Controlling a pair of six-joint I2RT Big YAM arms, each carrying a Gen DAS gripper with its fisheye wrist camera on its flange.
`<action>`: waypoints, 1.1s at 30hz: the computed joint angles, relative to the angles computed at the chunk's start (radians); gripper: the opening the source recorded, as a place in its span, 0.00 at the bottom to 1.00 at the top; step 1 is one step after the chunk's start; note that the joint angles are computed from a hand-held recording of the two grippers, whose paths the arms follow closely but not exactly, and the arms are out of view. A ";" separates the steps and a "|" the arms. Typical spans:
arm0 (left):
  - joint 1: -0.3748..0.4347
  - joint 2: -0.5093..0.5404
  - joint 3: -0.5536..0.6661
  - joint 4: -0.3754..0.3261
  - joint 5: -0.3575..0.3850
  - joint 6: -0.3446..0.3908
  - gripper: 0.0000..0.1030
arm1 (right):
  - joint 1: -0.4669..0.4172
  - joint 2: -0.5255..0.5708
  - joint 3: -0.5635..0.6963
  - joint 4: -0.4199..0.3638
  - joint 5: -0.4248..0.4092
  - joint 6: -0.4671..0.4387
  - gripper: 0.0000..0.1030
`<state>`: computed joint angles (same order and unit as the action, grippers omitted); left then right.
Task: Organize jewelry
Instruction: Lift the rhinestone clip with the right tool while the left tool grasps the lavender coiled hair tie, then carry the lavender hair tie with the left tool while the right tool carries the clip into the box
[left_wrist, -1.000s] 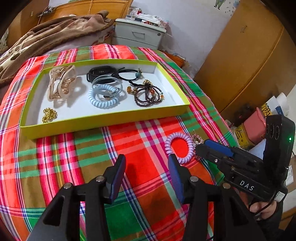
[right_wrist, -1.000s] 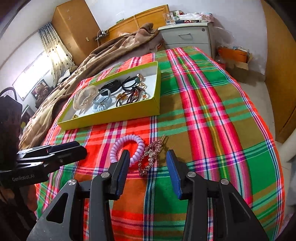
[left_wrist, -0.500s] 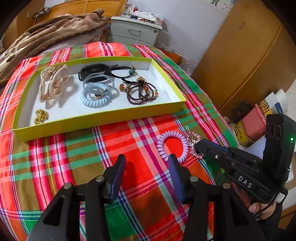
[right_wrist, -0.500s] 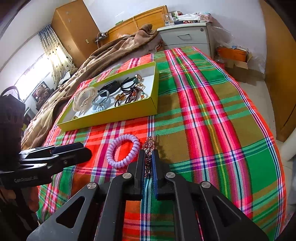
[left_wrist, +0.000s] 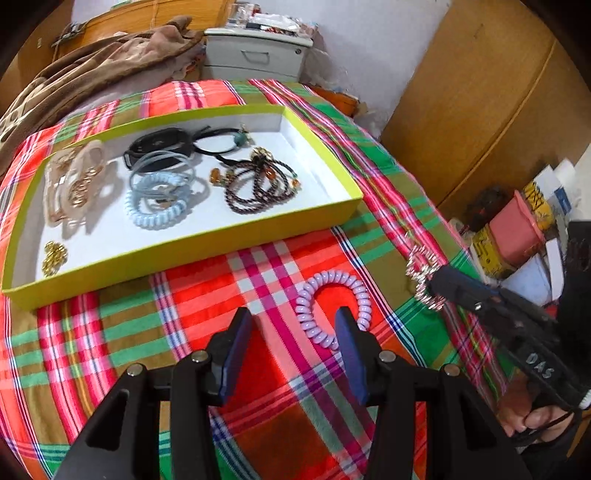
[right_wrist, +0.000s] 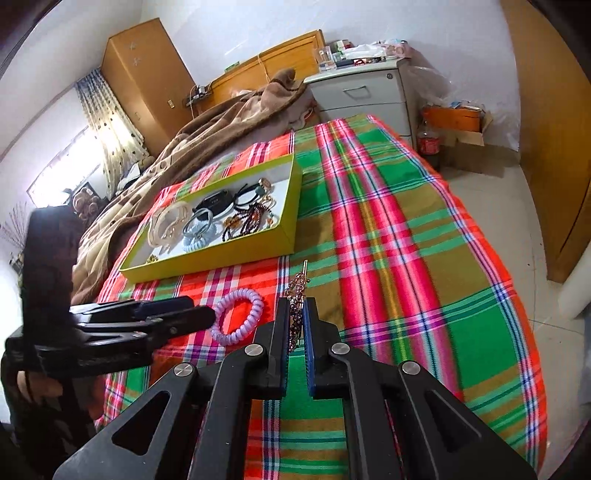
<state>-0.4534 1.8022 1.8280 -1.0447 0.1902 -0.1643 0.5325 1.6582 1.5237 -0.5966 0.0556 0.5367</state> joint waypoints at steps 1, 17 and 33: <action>-0.006 0.007 0.008 -0.005 -0.021 0.001 0.47 | 0.000 -0.002 -0.001 0.002 0.002 0.001 0.07; -0.061 0.021 0.027 -0.015 -0.225 0.067 0.33 | -0.004 -0.017 -0.015 0.026 0.012 0.000 0.06; -0.038 0.013 0.017 0.003 -0.193 0.029 0.10 | -0.003 -0.020 -0.014 0.026 0.017 -0.005 0.06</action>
<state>-0.4919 1.8153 1.8448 -1.0420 -0.0028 -0.1356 0.5297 1.6382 1.5102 -0.5708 0.0725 0.5318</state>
